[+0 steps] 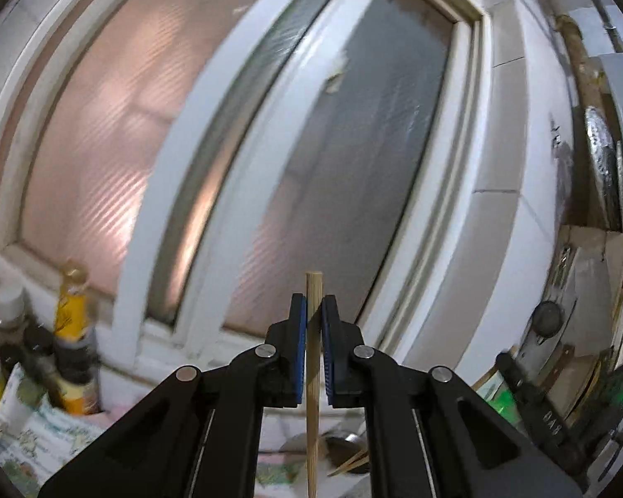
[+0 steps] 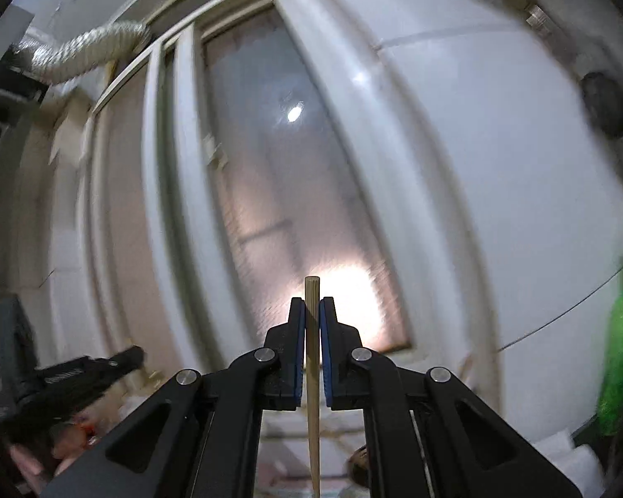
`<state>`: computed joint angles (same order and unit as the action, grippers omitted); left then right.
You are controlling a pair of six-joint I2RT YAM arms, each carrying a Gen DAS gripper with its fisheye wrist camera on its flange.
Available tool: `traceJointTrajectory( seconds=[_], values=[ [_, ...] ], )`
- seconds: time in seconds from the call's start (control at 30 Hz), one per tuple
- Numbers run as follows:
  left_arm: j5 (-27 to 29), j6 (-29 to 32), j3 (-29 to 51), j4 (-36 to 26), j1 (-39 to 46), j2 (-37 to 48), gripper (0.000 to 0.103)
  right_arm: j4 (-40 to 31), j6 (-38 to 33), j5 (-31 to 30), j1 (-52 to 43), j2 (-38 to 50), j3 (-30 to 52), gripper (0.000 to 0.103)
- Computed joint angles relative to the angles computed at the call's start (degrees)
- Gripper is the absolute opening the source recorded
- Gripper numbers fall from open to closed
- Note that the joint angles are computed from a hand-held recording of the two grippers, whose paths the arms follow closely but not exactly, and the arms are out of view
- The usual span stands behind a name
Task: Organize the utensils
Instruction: 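Lift both held chopsticks and carry them over the white cup, then lower the chopsticks into the cup and open both grippers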
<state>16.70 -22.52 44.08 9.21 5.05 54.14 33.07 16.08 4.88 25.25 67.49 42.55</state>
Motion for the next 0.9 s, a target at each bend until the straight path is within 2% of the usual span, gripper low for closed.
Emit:
traceJointTrajectory(
  seconds=[0.07, 0.13, 0.2, 0.33, 0.47, 0.63, 0.77, 0.9],
  values=[
    [-1.87, -0.5, 2.86, -0.12, -3.23, 1.67, 0.006, 0.94, 3.2, -3.49, -3.7, -0.73, -0.58, 0.008],
    [-1.81, -1.39, 5.95, -0.38, -4.91, 4.02, 0.006, 1.82, 4.21, -3.84, -6.11, -0.86, -0.92, 0.008],
    [-7.85, -2.02, 7.72, -0.03, -8.37, 5.63, 0.006, 1.28, 4.18, -5.01, -7.89, -0.37, -0.4, 0.008],
    [-18.88, 2.52, 9.79, 3.14, -15.25, 11.55, 0.006, -0.39, 3.44, -7.61, -9.69, 2.8, 1.9, 0.008],
    [-23.3, 4.07, 9.42, 7.73, -17.49, 17.28, 0.006, -2.06, 1.78, -7.35, -9.14, 6.66, 4.34, 0.008],
    [-22.76, -0.05, 9.4, 11.4, -16.14, 22.71, 0.006, -5.51, 2.11, -8.24, -9.14, 11.51, 8.28, 0.008],
    [-19.4, -4.62, 10.05, 11.33, -13.48, 25.6, 0.006, -8.79, 2.54, -9.07, -9.51, 15.44, 11.45, 0.008],
    [-18.97, -5.42, 10.57, 9.71, -13.11, 28.18, 0.006, -12.77, 2.39, -11.19, -9.69, 18.21, 14.31, 0.008]
  ],
)
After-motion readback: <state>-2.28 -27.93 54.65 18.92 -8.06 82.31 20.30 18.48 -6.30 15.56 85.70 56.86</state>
